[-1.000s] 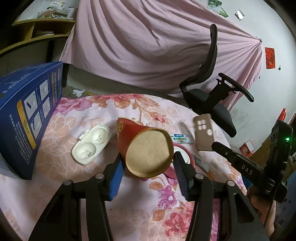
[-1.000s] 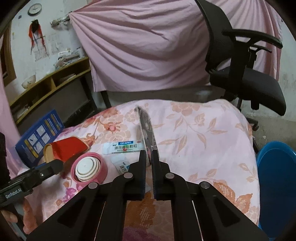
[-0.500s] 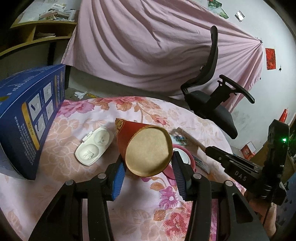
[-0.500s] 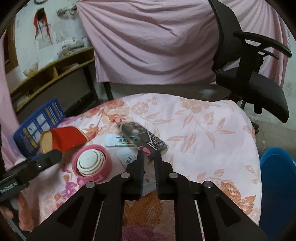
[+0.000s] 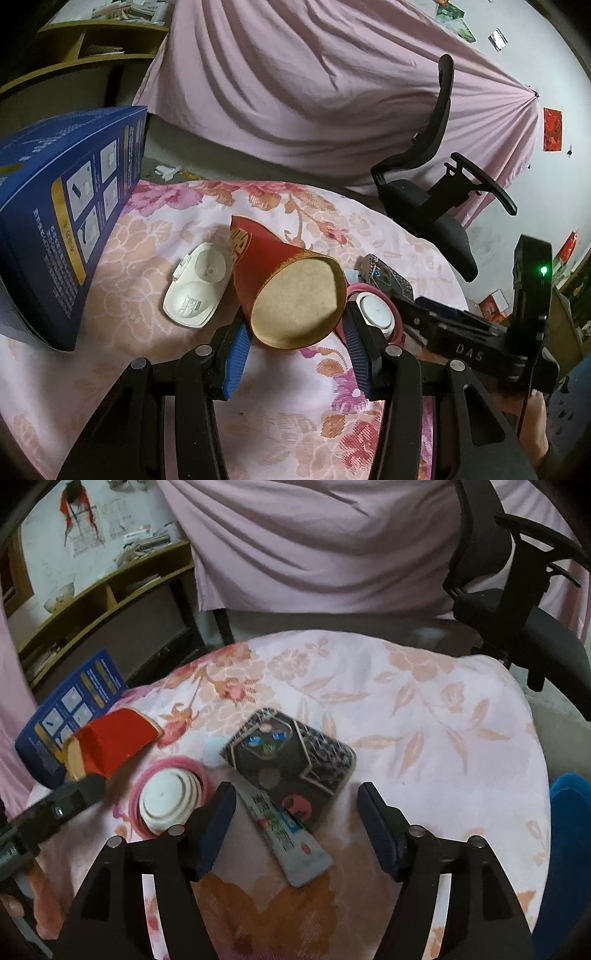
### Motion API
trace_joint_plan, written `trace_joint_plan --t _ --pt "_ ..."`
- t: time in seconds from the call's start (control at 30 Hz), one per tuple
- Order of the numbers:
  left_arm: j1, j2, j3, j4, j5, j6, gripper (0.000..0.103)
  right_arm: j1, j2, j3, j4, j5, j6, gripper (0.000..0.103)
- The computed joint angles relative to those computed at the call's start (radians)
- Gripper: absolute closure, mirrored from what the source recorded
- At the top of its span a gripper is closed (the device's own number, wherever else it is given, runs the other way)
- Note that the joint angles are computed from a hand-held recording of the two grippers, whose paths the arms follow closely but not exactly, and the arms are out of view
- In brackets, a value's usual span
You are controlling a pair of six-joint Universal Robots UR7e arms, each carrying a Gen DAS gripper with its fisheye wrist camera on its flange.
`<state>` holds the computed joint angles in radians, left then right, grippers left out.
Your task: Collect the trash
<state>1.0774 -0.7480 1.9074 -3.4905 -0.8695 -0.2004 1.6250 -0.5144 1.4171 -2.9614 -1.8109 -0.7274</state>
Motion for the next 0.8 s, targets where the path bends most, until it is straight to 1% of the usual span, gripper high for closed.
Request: trace_joint_plan --t 0.03,0.27,0.37,0.5,0.57,0.67,0.8 --pt "0.001 0.000 -0.002 0.005 -0.001 -0.003 0.060 0.000 0.003 -0.007 0.010 0.008 0.005 0.034" --pt "0.002 -0.004 -0.002 0.013 -0.002 -0.009 0.060 0.014 0.040 -0.062 0.031 -0.005 0.021 0.030" --pt "0.002 -0.005 0.001 0.000 0.003 -0.003 0.060 0.017 0.049 -0.078 0.040 -0.004 0.044 0.026" --pt "-0.009 0.001 0.008 -0.048 0.052 0.016 0.061 0.015 0.052 -0.090 0.056 0.017 0.086 0.019" --pt "-0.011 0.003 0.008 -0.053 0.068 0.018 0.061 0.014 0.055 -0.098 0.063 0.026 0.121 0.018" --pt "-0.010 0.003 0.007 -0.043 0.072 0.009 0.061 0.027 0.075 -0.114 0.047 -0.006 0.133 0.016" --pt "-0.008 0.005 0.010 -0.045 0.070 0.009 0.061 0.049 0.113 -0.140 0.008 -0.088 0.105 0.016"
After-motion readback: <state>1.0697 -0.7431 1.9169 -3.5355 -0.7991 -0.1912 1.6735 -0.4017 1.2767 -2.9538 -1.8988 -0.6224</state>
